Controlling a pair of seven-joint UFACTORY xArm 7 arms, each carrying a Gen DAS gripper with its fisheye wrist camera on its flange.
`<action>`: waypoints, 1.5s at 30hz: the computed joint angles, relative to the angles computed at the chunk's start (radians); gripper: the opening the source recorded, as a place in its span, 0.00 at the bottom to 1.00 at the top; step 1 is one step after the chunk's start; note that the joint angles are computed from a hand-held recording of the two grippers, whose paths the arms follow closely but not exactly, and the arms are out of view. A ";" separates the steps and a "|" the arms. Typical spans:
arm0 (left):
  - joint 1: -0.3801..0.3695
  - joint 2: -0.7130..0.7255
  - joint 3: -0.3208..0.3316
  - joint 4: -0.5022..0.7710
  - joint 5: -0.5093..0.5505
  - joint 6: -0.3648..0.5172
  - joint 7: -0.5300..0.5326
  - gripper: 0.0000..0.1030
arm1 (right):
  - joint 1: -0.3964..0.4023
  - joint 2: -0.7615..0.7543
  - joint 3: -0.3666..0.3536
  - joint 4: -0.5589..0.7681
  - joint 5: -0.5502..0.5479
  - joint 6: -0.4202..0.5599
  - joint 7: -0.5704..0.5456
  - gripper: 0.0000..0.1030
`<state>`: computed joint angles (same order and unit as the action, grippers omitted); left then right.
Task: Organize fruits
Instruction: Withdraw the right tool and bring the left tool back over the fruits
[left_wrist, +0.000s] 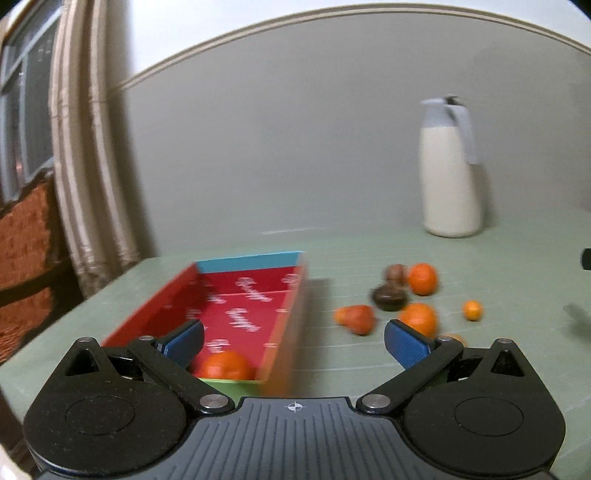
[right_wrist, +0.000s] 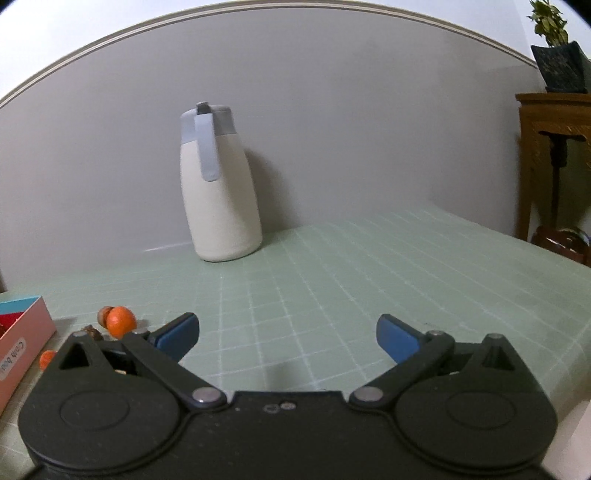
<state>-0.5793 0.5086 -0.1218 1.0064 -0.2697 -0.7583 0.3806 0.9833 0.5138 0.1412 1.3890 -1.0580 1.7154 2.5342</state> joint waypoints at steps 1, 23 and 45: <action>-0.003 0.002 -0.006 0.000 0.007 0.006 -0.002 1.00 | 0.003 -0.007 0.003 -0.009 0.005 0.002 0.005 1.00; -0.178 0.093 0.031 0.144 -0.078 0.195 0.029 0.99 | 0.019 -0.069 0.066 -0.106 0.164 0.118 0.111 1.00; -0.246 0.137 0.077 0.210 -0.093 0.263 -0.040 0.77 | 0.011 -0.100 0.094 -0.162 0.204 0.119 0.161 1.00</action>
